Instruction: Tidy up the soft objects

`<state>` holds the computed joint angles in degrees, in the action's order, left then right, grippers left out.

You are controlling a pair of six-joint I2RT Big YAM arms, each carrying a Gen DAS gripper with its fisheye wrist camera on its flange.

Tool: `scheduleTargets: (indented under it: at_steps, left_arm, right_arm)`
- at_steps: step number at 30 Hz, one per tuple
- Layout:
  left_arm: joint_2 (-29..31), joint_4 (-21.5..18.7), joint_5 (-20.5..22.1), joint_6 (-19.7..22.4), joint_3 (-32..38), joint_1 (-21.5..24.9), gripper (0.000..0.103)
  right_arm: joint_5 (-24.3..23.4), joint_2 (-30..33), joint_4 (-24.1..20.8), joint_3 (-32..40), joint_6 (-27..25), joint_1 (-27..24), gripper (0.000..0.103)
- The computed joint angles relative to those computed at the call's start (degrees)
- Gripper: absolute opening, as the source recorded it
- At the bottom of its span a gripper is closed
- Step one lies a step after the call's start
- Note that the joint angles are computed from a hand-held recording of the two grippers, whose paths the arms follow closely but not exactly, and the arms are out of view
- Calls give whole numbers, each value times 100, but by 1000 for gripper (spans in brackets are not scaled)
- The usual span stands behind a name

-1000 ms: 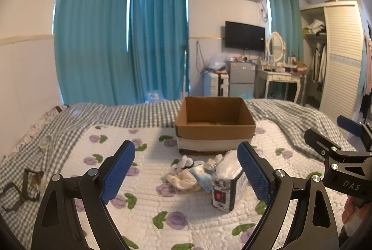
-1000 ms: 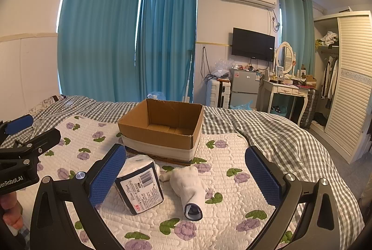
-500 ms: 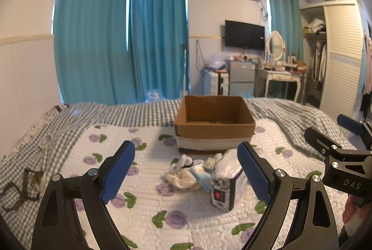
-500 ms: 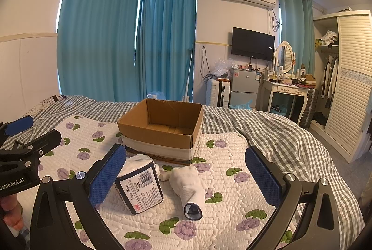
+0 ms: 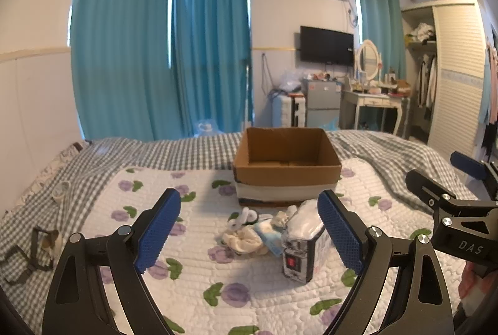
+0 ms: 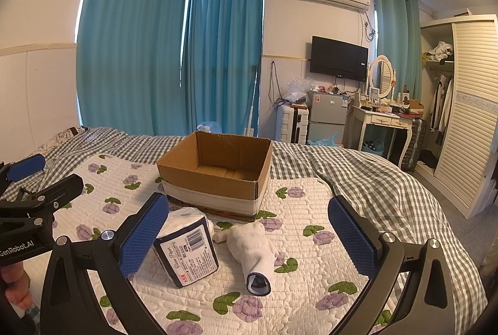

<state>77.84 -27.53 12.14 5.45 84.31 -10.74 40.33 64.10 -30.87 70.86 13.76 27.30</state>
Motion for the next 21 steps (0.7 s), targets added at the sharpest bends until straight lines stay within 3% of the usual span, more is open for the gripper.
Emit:
scheduleTargets:
  at_steps: [21]
  left_arm:
    - [-32, 47, -51, 1, -69, -100, 91]
  right_arm:
    - [20, -1, -63, 45, 22, 10, 103]
